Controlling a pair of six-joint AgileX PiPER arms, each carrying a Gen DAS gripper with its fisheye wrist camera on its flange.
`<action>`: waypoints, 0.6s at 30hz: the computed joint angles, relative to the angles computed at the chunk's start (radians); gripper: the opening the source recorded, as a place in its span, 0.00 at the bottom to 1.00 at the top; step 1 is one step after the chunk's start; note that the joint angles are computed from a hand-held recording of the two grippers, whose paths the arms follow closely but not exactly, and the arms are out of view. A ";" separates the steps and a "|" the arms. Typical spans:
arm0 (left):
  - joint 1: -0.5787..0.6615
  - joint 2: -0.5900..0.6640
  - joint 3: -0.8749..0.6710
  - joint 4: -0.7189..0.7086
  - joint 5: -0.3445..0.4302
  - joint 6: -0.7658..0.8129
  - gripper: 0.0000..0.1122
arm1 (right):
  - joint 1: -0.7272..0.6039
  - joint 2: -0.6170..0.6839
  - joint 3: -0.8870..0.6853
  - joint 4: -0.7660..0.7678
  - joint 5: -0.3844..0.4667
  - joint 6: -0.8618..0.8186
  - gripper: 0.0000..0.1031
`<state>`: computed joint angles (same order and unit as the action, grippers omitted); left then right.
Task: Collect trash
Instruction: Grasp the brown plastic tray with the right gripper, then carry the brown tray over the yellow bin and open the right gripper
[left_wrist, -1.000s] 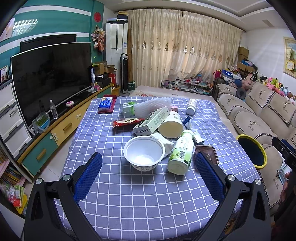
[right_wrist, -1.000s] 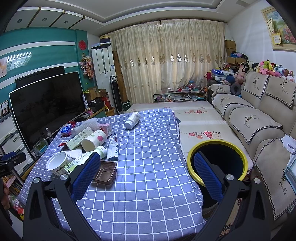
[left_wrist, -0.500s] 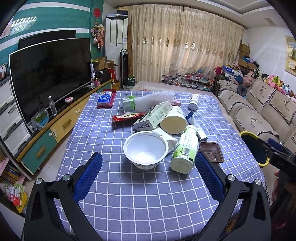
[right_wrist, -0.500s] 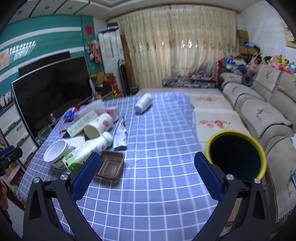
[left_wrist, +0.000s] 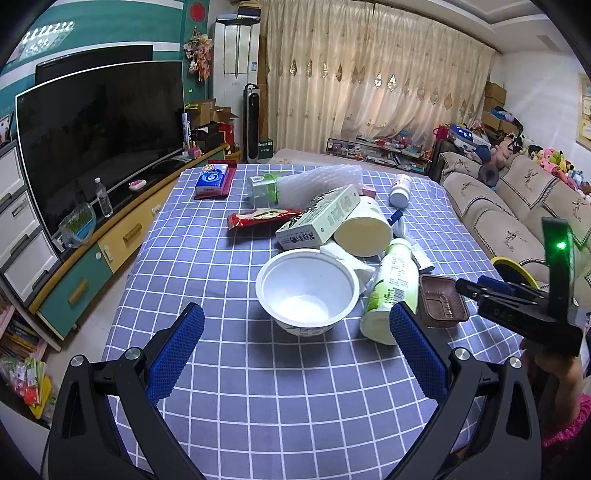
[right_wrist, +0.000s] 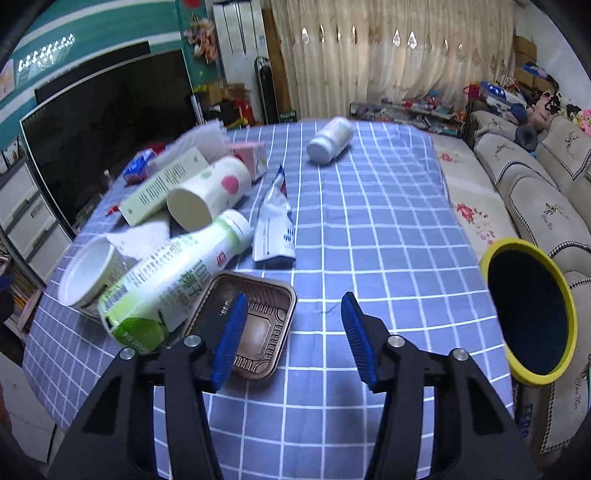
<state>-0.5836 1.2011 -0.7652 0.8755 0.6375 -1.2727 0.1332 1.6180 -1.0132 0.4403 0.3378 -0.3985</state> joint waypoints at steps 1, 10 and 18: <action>0.006 0.004 0.001 0.002 -0.006 -0.001 0.88 | 0.006 0.018 -0.009 -0.036 0.002 0.036 0.45; 0.052 0.025 0.009 -0.027 -0.070 0.032 0.88 | 0.007 0.089 -0.051 -0.069 0.036 0.069 0.08; 0.048 0.040 0.002 -0.025 -0.086 0.031 0.88 | -0.071 0.063 -0.044 0.188 0.084 -0.171 0.04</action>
<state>-0.5355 1.2415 -0.7631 0.8509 0.5511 -1.2413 0.0618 1.6811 -1.0569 0.6285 0.4216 -0.5698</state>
